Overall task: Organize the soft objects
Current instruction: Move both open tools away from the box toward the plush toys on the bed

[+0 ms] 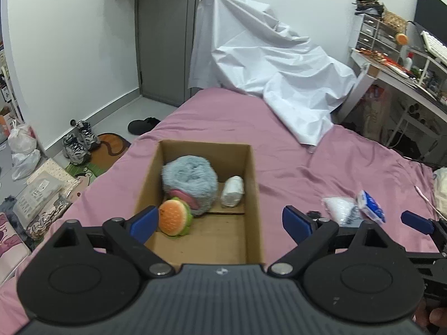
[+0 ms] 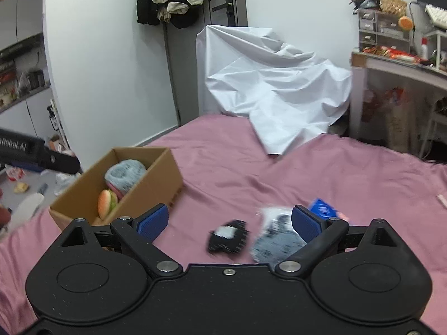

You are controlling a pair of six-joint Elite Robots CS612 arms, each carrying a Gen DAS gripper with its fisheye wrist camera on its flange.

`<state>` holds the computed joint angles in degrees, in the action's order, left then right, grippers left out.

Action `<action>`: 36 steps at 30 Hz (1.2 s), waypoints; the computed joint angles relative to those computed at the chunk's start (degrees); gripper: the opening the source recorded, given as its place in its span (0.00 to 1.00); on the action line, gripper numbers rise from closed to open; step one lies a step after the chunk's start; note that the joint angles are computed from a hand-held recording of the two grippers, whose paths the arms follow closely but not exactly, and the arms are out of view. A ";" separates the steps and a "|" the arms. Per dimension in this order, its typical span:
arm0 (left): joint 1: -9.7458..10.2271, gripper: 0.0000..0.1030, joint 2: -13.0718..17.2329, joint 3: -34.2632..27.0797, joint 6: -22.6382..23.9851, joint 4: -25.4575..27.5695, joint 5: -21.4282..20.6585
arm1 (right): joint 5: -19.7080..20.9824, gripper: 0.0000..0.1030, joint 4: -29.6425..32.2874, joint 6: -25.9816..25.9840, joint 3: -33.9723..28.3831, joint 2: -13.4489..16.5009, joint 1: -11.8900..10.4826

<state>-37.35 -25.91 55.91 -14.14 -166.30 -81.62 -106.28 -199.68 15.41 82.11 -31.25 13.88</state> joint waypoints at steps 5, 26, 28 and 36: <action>-0.77 0.92 -0.79 1.76 0.41 -1.18 -1.03 | -1.32 0.94 -1.80 0.69 3.38 -1.53 -0.37; -2.89 0.92 -0.04 2.45 0.12 -2.24 -5.07 | 0.22 0.94 -5.31 5.26 10.49 -3.46 -1.80; -3.07 0.92 0.34 2.10 -0.14 -2.18 -5.31 | 0.27 0.94 -5.45 5.51 10.80 -3.52 -1.98; -3.67 0.92 1.77 0.20 -1.35 -1.12 -5.86 | 2.11 0.94 -6.21 6.58 12.11 -3.82 -2.87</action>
<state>-41.02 -24.14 56.11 -15.49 -167.42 -87.48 -104.18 -205.89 21.99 94.22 -35.06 11.01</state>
